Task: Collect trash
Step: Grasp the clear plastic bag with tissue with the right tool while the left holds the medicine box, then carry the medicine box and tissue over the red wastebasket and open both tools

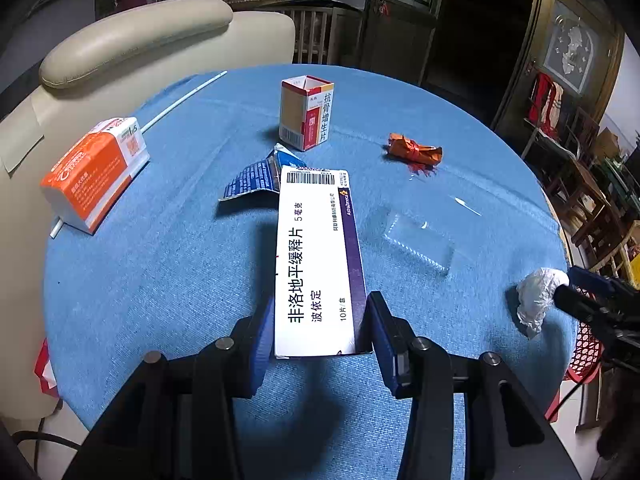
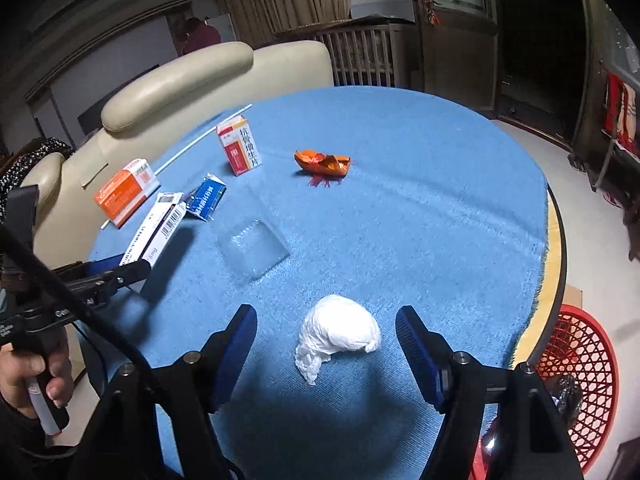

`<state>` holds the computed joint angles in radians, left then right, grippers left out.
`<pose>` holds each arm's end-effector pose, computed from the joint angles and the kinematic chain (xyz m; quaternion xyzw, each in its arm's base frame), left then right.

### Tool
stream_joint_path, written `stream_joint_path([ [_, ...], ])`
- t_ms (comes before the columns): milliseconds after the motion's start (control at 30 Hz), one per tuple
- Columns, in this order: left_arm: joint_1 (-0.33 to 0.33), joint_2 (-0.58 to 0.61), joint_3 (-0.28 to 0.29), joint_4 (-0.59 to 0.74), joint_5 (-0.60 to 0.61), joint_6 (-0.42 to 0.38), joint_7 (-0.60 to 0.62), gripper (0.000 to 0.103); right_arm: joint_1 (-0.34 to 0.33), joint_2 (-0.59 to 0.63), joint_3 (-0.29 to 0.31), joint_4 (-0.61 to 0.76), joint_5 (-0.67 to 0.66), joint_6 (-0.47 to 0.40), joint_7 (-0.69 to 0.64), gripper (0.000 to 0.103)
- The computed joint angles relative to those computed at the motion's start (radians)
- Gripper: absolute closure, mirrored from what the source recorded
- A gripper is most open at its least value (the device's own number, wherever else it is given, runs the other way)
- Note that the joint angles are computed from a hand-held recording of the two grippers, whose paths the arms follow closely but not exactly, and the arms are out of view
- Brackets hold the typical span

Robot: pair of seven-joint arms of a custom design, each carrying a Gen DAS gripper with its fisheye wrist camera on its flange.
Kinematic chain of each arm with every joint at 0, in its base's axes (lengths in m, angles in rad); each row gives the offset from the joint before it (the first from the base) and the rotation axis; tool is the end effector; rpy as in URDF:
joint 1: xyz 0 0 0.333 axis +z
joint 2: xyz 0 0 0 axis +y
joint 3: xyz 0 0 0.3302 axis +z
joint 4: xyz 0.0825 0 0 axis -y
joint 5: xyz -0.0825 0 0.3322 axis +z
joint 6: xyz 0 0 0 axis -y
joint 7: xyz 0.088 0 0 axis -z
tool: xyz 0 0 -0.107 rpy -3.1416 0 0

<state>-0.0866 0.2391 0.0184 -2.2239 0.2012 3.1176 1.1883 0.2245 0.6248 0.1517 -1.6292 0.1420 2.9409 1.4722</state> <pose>0.5622 -0.0561 0.3950 -0.7062 0.6307 -0.2514 0.2008 0.6674 0.2275 0.3822 -0.7515 0.5627 -0.1440 0.3129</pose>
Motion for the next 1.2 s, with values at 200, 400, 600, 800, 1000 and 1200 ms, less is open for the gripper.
stream_joint_path([
  [200, -0.031, -0.016, 0.018, -0.015, 0.028, 0.012, -0.007, 0.056, 0.007, 0.091, -0.011, 0.082, 0.024, -0.041, 0.074, 0.058],
  [400, -0.076, -0.03, 0.059, -0.012, 0.092, 0.008, -0.06, 0.056, -0.021, 0.07, 0.02, 0.042, 0.055, 0.041, 0.089, 0.062],
  [600, -0.127, -0.035, 0.087, 0.015, 0.188, 0.003, -0.125, 0.056, -0.083, 0.008, 0.086, -0.044, 0.077, 0.13, 0.058, 0.062],
  [800, -0.145, -0.036, 0.071, 0.064, 0.278, -0.022, -0.184, 0.056, -0.178, -0.018, 0.195, -0.116, 0.105, 0.203, 0.027, 0.062],
  [1000, -0.124, -0.02, 0.007, 0.118, 0.283, -0.048, -0.172, 0.056, -0.265, -0.037, 0.27, -0.177, 0.105, 0.263, 0.027, 0.062],
  [1200, -0.129, -0.002, -0.039, 0.166, 0.266, -0.049, -0.127, 0.056, -0.34, -0.082, 0.299, -0.277, 0.075, 0.345, 0.098, 0.062],
])
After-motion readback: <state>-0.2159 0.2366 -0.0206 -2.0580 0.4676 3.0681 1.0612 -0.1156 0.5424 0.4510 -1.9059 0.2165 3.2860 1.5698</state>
